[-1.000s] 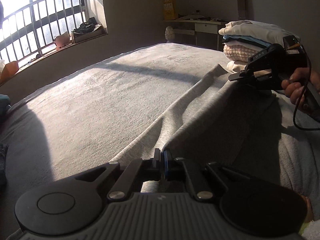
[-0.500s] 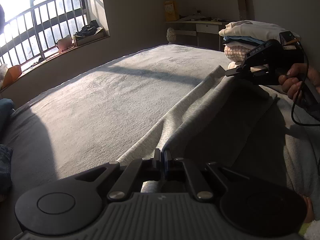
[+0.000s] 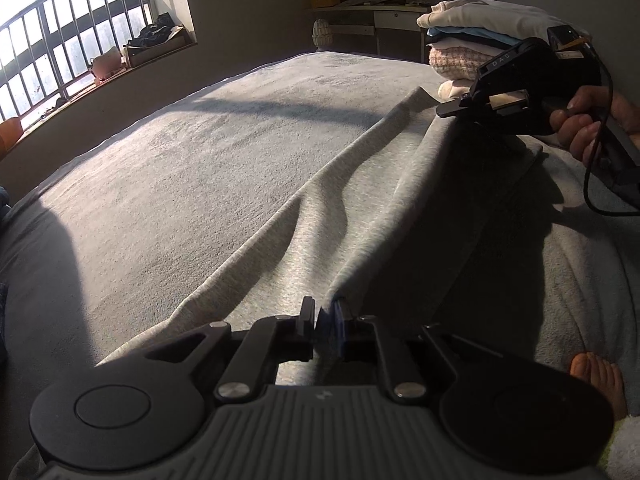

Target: Fold clothes

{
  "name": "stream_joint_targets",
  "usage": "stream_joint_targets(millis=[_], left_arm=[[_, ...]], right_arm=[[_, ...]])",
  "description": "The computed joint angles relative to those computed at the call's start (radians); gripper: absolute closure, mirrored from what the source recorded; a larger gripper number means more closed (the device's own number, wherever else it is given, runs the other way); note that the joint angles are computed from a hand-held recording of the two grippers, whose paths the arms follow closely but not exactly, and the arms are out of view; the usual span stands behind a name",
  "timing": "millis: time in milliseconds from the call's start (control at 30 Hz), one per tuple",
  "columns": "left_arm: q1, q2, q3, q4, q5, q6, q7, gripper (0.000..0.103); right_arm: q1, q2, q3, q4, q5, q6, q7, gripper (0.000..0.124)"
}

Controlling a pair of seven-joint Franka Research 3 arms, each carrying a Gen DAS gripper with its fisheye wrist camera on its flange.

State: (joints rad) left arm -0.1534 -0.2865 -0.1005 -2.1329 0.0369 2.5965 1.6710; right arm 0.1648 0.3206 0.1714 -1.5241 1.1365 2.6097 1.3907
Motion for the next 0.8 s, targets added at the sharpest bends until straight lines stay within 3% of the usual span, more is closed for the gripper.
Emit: stream_joint_targets(millis=[133,267,400,567,667,733,767,800], left_arm=[[-0.040,0.012,0.011,0.012,-0.069,-0.048,0.076,0.071],[-0.057,0.040,-0.008,0.022,-0.087,-0.021,0.132,0.056],[-0.034,0.110,-0.071,0.061,0.066,0.035,0.084,0.039],[-0.042,0.266,-0.105,0.190,0.204,0.058,0.099,0.038],[-0.050,0.358,-0.113,0.302,0.187,0.046,0.141,0.044],[-0.047,0.420,-0.123,0.393,0.133,0.008,0.171,0.066],[-0.044,0.446,-0.125,0.439,0.104,-0.024,0.165,0.093],[-0.039,0.469,-0.127,0.482,0.072,-0.058,0.153,0.097]], right_arm=[[0.001,-0.008,-0.006,-0.009,-0.019,-0.006,0.017,0.120],[0.004,-0.019,-0.012,-0.022,-0.036,-0.008,0.038,0.120],[0.006,-0.034,-0.016,-0.040,-0.047,-0.010,0.051,0.120],[0.011,-0.040,-0.026,-0.043,-0.073,-0.019,0.082,0.120],[0.012,-0.037,-0.027,-0.036,-0.086,-0.023,0.094,0.120],[0.012,-0.037,-0.026,-0.035,-0.087,-0.020,0.095,0.119],[0.009,-0.038,-0.024,-0.038,-0.078,-0.018,0.093,0.119],[0.005,-0.040,-0.022,-0.042,-0.063,-0.016,0.088,0.118]])
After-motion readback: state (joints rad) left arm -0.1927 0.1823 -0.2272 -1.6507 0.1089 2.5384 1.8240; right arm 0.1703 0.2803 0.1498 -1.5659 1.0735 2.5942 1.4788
